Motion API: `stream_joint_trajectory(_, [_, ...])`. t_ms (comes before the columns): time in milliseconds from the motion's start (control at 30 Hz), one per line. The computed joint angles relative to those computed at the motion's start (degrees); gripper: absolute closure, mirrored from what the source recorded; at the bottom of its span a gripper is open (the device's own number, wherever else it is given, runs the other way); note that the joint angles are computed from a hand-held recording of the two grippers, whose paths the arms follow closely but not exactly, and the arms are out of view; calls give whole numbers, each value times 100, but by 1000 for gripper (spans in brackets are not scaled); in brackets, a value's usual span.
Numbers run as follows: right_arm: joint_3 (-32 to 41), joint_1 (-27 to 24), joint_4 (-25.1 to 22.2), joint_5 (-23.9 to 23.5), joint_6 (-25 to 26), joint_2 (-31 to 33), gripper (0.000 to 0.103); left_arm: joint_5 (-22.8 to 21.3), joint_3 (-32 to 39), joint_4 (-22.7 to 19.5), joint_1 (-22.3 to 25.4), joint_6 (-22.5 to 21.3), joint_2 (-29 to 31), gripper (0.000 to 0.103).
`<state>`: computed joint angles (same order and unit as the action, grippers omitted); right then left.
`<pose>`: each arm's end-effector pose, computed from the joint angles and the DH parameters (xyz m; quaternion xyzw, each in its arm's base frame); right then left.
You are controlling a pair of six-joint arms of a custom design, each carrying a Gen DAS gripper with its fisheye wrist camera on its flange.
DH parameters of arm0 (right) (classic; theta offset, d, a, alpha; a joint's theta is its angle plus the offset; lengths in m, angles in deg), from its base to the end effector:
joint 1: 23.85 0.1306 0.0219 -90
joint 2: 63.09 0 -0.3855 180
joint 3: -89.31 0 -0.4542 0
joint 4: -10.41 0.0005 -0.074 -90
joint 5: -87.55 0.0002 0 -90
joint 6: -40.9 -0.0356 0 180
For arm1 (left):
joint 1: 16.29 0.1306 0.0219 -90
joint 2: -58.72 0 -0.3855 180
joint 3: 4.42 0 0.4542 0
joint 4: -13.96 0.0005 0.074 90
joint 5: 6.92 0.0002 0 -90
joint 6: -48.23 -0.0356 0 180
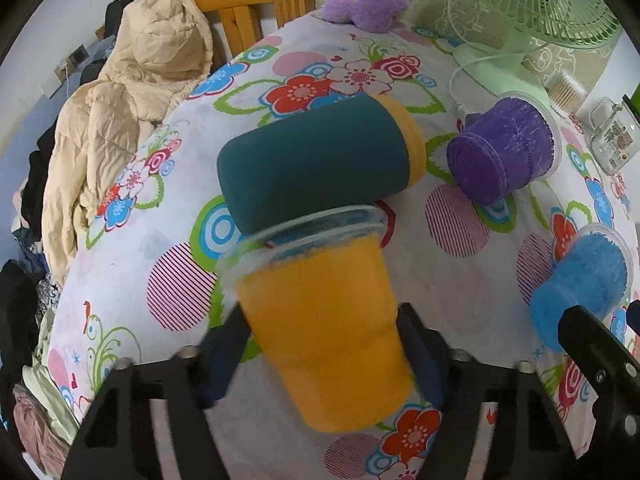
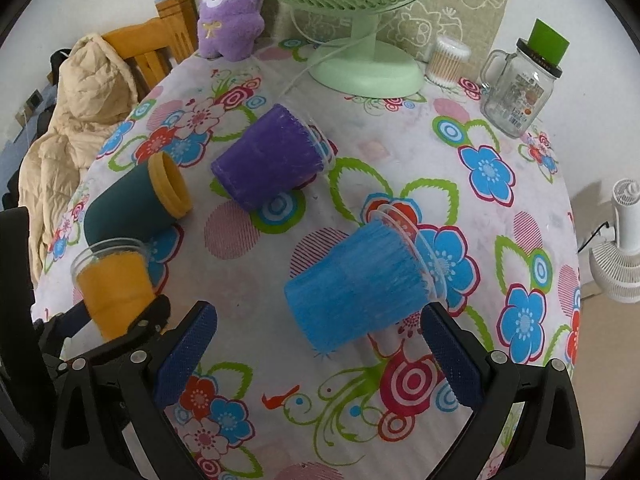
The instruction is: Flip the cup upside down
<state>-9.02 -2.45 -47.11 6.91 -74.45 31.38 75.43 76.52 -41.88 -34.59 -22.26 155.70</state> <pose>0.4971 0.1880 0.3115 0.0478 0.9809 -0.0062 0.1882 0.5131 -0.1652 0.2838 -0.0209 0.9852 0.0114 0.1700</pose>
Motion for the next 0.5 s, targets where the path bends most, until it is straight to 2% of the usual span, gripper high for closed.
stream_joint_trajectory(300, [-108,-11,-28,-38,-63,-98,0,44,-126,-1,-78,-260,-194,39])
stream_joint_trajectory(500, [-362,24,-17,-37,-313,-382,0,173,-363,92,-240,-815,-464,39])
